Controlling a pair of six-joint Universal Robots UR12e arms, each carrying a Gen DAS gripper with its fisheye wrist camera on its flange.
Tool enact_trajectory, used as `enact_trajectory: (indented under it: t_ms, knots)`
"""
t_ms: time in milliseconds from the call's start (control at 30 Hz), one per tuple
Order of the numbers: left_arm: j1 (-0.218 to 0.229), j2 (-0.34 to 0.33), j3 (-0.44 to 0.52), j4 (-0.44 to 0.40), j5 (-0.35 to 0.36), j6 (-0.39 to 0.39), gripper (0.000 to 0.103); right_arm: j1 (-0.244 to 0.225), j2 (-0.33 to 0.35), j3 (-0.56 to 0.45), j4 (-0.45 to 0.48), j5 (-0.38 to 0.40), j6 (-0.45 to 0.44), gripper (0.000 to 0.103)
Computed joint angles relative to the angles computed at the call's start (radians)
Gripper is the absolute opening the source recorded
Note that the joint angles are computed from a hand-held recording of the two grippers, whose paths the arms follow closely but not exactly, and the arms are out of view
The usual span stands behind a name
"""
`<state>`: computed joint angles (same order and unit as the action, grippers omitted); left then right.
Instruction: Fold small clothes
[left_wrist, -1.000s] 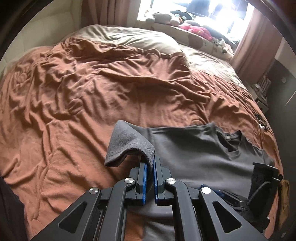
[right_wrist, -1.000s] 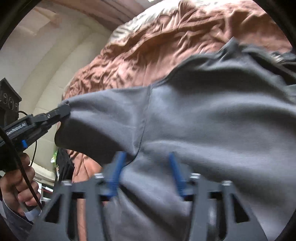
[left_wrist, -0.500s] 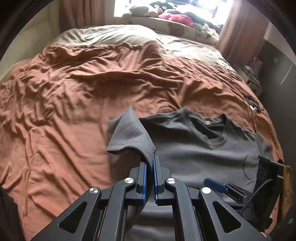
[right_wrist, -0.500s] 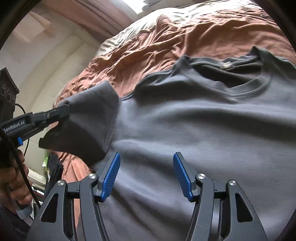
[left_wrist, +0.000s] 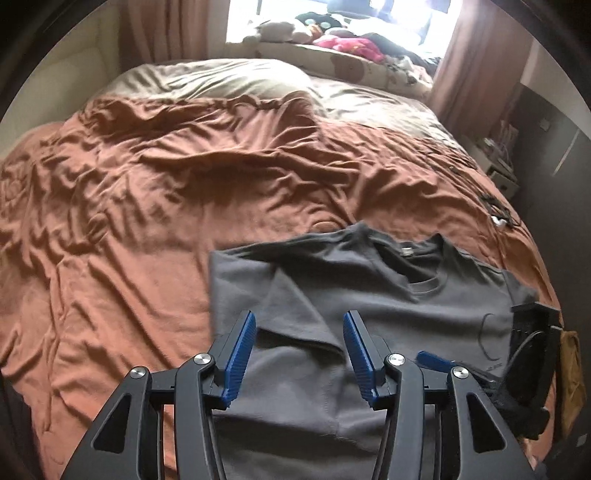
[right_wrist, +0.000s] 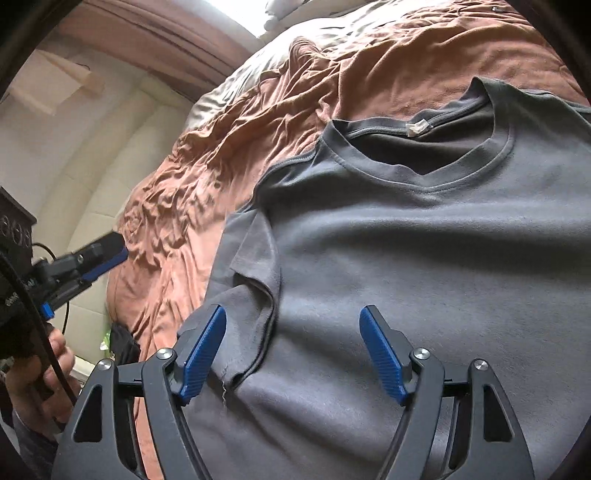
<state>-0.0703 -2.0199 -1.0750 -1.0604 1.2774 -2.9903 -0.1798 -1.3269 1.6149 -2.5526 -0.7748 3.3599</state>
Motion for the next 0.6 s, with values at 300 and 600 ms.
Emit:
enact_trajectory:
  t_ms: [300,600]
  knots:
    - [0.045,0.001,-0.056,-0.045,-0.016,0.01,0.039,0.081,0.036,-0.094,0.104,-0.169,-0.157,0.073]
    - [0.077,0.001,-0.101,-0.078,-0.019,0.07,0.023,0.175,0.105,-0.219,0.212,-0.403,-0.329,0.073]
